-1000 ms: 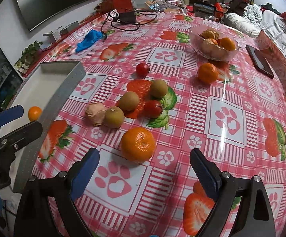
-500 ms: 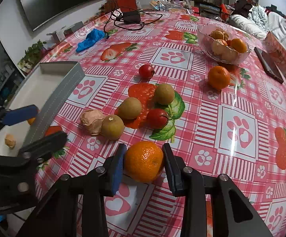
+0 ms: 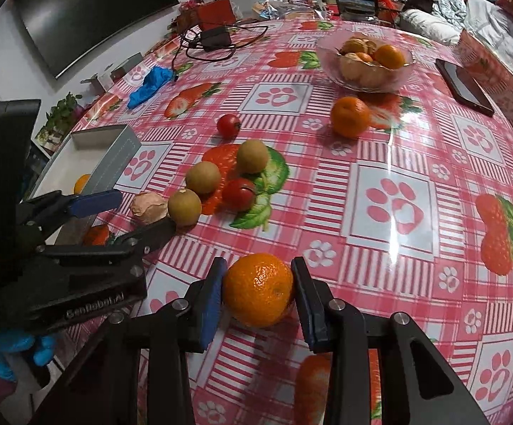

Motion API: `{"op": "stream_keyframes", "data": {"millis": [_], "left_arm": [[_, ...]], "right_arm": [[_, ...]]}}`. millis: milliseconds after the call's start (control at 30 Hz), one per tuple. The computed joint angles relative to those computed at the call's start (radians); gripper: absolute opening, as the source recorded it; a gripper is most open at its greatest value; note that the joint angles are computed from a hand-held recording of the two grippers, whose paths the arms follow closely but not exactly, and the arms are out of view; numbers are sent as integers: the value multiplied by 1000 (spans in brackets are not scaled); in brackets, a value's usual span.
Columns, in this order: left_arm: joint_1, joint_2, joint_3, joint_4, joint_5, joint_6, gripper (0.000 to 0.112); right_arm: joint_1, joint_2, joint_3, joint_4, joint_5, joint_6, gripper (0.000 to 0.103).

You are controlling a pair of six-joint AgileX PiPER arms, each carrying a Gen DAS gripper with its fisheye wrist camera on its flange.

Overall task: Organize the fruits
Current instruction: 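Grasp another wrapped fruit with left gripper while right gripper grasps a tangerine, then lower both fruits into the white tray and open both grippers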

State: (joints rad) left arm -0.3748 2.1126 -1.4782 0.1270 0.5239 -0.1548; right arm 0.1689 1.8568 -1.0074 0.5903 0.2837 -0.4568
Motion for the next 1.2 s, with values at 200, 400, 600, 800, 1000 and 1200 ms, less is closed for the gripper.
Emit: {"op": "stream_keyframes", "data": {"millis": [200, 400, 600, 800, 1000, 1200], "left_arm": [[-11, 2, -7, -14, -2, 18, 31], [5, -63, 77, -71, -16, 42, 30], [43, -193, 188, -159, -54, 104, 30], [108, -321, 283, -204, -87, 152, 30], [199, -380, 347, -191, -100, 150, 30], [316, -408, 407, -168, -125, 156, 30]], "right_arm": [[-23, -15, 17, 38, 8, -33, 39], [-28, -41, 42, 41, 7, -36, 39], [-22, -72, 54, 17, 18, -1, 39], [31, -103, 34, -81, 30, 126, 39], [129, -91, -41, -179, 63, 259, 39], [262, -32, -170, -306, 114, 402, 39]]}}
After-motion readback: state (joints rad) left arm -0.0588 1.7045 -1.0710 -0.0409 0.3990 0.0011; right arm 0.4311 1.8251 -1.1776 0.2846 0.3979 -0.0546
